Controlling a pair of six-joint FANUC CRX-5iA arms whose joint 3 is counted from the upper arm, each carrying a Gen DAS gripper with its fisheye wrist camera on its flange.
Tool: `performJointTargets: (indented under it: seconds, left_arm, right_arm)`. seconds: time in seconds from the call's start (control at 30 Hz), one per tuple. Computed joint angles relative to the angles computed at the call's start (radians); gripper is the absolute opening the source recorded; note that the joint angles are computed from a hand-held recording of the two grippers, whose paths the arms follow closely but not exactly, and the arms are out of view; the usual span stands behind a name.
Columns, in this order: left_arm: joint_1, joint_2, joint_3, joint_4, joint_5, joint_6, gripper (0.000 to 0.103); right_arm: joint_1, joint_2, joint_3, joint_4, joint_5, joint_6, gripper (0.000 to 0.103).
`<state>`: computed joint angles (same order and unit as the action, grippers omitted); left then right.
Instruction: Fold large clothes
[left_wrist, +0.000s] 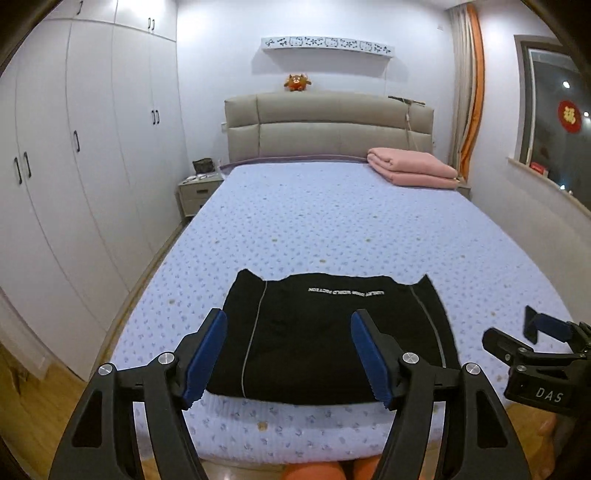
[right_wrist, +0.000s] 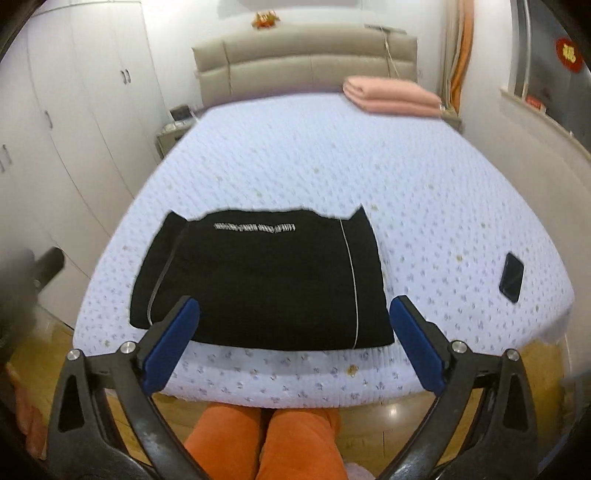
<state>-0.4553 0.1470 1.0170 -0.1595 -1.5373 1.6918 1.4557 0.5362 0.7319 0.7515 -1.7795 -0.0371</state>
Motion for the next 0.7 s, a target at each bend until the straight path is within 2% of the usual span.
performJointTargets:
  seconds: [0.1,0.17,0.3,0.47,0.7]
  left_arm:
    - [0.019,-0.025,-0.001,0.058,0.014,-0.004,0.074]
    - [-0.005,-0.022,0.041,0.021,-0.006,-0.009,0.078]
    - [-0.050,-0.042,0.054,-0.044,-0.003,-0.003,0.078]
    - [-0.058,-0.071,0.023,-0.040,0.011,0.016,0.078]
    - [-0.089,-0.094,-0.007,-0.091,0.009,0.036,0.078]
  right_arm:
    - [0.024,0.055,0.085,0.068,-0.070,0.037,0.103]
    - [0.035,0.071,0.113,0.089,-0.085,0.044,0.103]
    - [0.051,0.123,0.206,0.135,-0.114,0.090,0.103]
    - [0.062,0.213,0.357,0.196,-0.169,0.165,0.103]
    - [0.069,0.252,0.414,0.218,-0.187,0.182,0.103]
